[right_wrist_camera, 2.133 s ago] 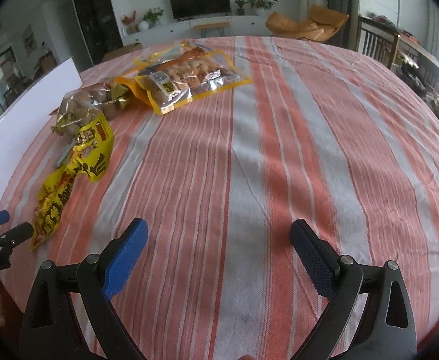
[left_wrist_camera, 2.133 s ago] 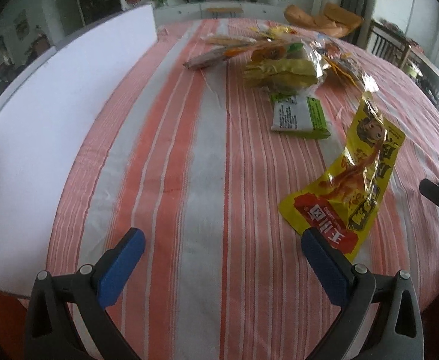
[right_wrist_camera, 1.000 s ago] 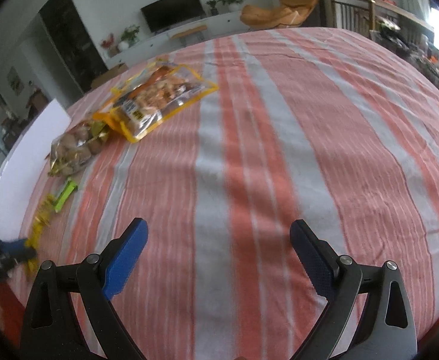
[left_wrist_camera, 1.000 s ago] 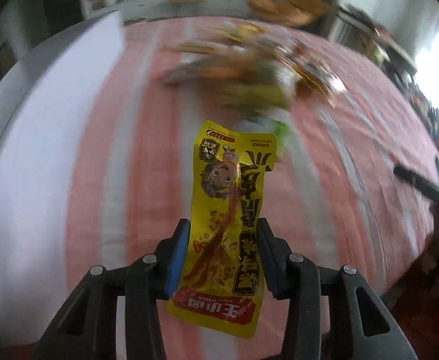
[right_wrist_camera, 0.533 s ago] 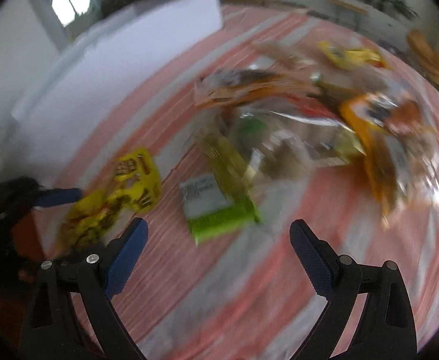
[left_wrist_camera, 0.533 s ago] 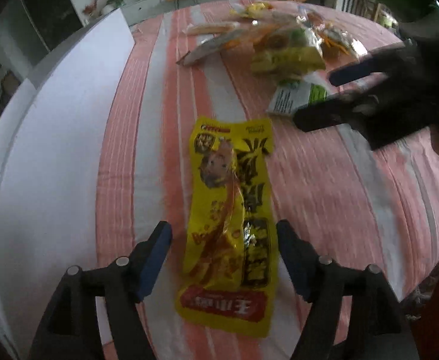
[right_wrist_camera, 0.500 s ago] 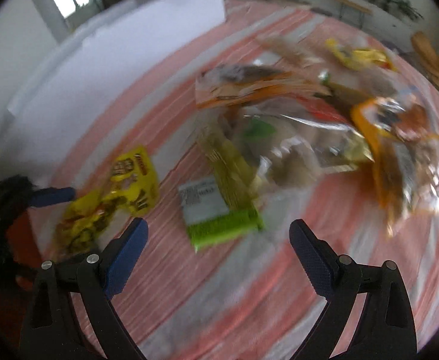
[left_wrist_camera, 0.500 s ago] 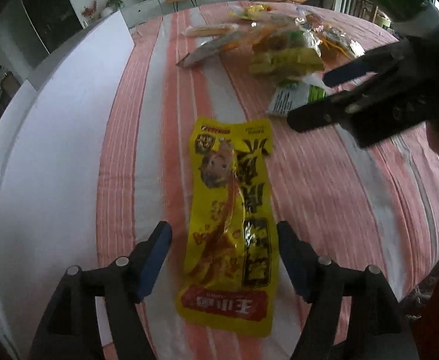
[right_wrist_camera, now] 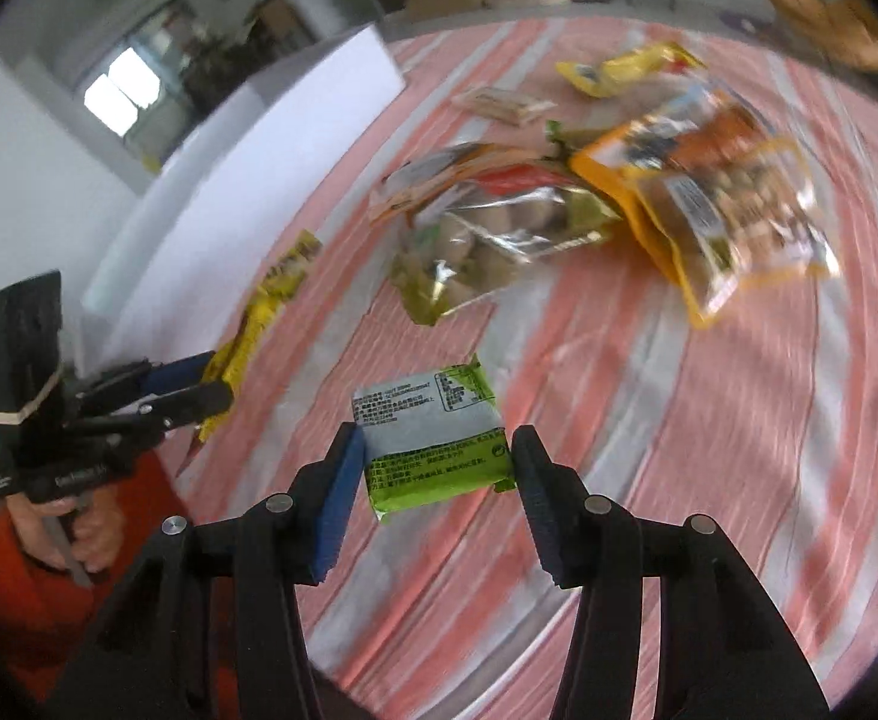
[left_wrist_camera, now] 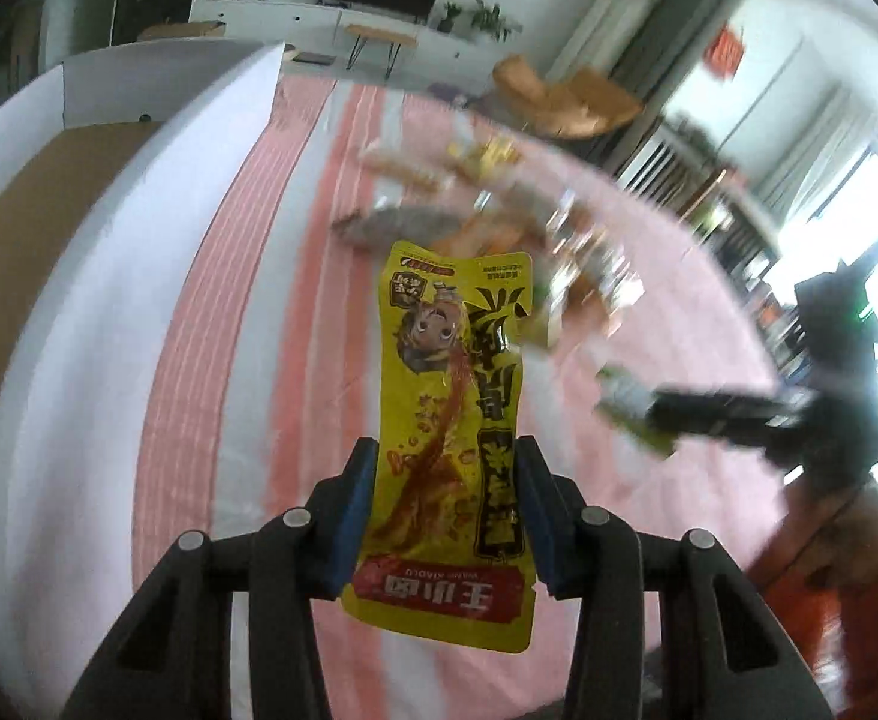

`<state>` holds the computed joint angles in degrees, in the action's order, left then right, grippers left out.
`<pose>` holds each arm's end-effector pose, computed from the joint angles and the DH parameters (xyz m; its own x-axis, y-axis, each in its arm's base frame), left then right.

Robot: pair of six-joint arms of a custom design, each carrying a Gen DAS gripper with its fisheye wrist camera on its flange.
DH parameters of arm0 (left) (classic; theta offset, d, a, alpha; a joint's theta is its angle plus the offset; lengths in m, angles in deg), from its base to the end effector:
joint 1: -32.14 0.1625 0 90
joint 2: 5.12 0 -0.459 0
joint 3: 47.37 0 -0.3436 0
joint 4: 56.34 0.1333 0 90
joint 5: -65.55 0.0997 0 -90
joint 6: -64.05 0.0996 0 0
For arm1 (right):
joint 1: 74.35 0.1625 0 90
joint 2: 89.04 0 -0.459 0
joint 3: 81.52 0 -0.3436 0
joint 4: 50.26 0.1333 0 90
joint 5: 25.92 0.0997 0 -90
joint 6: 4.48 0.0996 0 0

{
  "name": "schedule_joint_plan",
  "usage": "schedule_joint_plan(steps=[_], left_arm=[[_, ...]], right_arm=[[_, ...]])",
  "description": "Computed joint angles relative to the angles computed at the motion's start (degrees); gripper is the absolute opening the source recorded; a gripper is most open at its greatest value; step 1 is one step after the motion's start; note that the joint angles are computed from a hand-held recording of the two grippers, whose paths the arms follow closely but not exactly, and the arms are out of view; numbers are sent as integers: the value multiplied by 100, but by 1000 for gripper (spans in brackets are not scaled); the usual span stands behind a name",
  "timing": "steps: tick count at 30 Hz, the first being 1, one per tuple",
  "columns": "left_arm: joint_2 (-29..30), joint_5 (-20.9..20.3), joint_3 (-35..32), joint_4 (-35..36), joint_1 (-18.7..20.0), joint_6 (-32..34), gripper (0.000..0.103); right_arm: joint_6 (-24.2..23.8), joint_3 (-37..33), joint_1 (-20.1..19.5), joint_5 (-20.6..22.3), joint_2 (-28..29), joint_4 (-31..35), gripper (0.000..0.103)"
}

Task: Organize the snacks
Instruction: 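Grasp the green-and-white packet with the right tool while the left tool lifts the yellow packet over the box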

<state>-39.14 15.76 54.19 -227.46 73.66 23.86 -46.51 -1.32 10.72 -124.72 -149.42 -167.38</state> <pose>-0.3381 -0.5632 0.0512 -0.9431 -0.0558 -0.3279 0.1560 0.7964 -0.5843 0.0608 -0.6692 0.3601 -0.7872 -0.5842 0.1978 -0.5948 0.8039 0.0072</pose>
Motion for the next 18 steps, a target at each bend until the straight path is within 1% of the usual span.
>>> schedule_joint_plan(steps=[1,2,3,4,5,6,7,8,9,10,11,12,13,15,16,18], left_arm=[[-84,-9,34,-156,-32,33,45],[-219,33,102,-326,-75,85,45],[-320,92,134,-429,-106,123,45],[-486,204,228,-592,-143,166,45],[-643,314,331,-657,-181,161,45],[-829,485,424,-619,-228,129,45],[-1007,752,500,-461,-277,58,45],[-1165,1033,560,-215,-326,-68,45],[-1349,1286,632,109,-368,-259,45],[-1540,1435,749,316,-404,-435,45],[-1708,1516,893,381,-443,-543,45],[-1830,1583,999,442,-483,-622,45],[-1954,1687,1105,566,-531,-737,45],[-2141,1906,1311,854,-625,-1015,45],[-2205,1971,1416,922,-652,-1131,45],[-2256,1952,1567,819,-637,-1206,45]], right_arm=[[151,-102,-29,140,-6,174,53],[252,-136,-92,348,-53,329,46],[394,-248,-96,569,-57,504,23],[568,-392,-85,882,-46,733,16],[689,-506,-58,1119,-20,878,16],[785,-654,69,1322,81,941,16],[754,-677,170,1346,87,898,16],[734,-703,348,1241,152,741,16],[674,-665,512,952,187,589,19],[567,-641,670,557,261,447,25],[457,-667,817,79,377,546,48],[417,-786,885,-241,525,885,67],[346,-769,911,-477,581,1053,69],[72,-387,950,-1075,536,925,68],[57,-150,965,-1503,536,729,68],[-19,260,971,-2003,552,132,68]])
